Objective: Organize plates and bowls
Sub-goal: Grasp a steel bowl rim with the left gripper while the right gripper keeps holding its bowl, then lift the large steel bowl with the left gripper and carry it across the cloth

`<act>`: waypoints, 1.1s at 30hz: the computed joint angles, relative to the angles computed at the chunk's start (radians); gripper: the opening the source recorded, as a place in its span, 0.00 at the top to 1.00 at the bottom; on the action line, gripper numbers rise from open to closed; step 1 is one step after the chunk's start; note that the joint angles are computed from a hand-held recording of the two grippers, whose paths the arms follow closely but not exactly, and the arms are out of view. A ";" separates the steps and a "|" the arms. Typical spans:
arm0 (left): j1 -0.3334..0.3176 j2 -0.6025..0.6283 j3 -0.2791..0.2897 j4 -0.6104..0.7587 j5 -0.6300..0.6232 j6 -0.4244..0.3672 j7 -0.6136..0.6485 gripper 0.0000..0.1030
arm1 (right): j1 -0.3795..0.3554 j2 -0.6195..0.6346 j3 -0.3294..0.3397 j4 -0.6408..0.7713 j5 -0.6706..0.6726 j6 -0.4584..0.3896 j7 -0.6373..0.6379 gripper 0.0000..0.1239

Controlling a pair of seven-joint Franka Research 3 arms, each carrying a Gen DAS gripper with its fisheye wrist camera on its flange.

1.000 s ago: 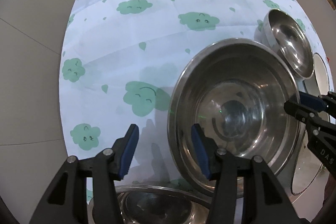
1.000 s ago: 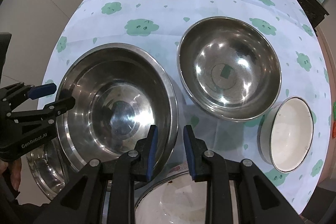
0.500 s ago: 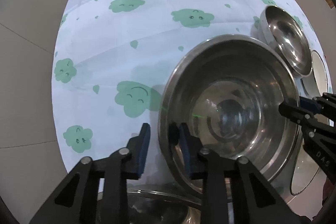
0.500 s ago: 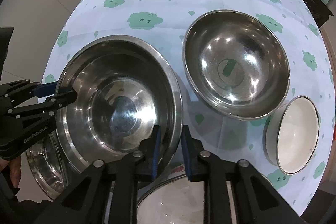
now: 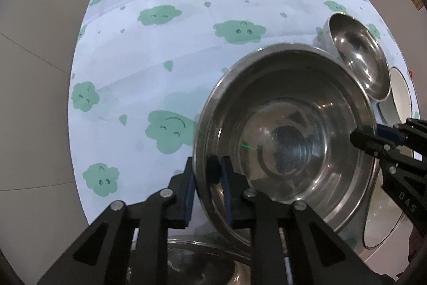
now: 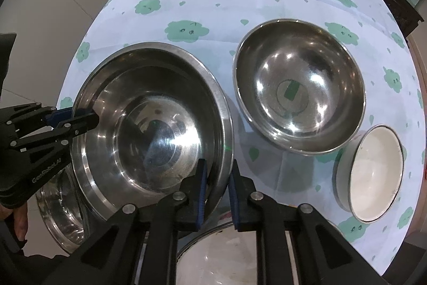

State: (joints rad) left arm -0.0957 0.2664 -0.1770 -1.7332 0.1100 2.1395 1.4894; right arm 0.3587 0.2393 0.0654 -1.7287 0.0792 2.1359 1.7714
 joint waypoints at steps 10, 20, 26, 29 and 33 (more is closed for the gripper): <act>0.004 -0.018 0.003 0.011 -0.003 -0.005 -0.007 0.85 | 0.005 -0.009 0.001 0.012 -0.018 0.000 0.004 0.87; 0.009 -0.031 0.004 0.031 -0.009 -0.006 0.001 0.86 | 0.007 -0.014 -0.001 0.045 -0.035 -0.010 0.012 0.87; 0.009 -0.044 0.005 0.033 -0.008 -0.002 -0.002 0.86 | 0.011 -0.018 0.000 0.061 -0.048 -0.014 0.017 0.87; 0.010 -0.051 0.006 0.032 -0.009 0.001 -0.003 0.86 | 0.012 -0.024 0.001 0.067 -0.054 -0.019 0.018 0.87; 0.010 -0.062 0.008 0.031 -0.008 0.002 -0.006 0.86 | 0.014 -0.032 0.002 0.069 -0.059 -0.020 0.019 0.87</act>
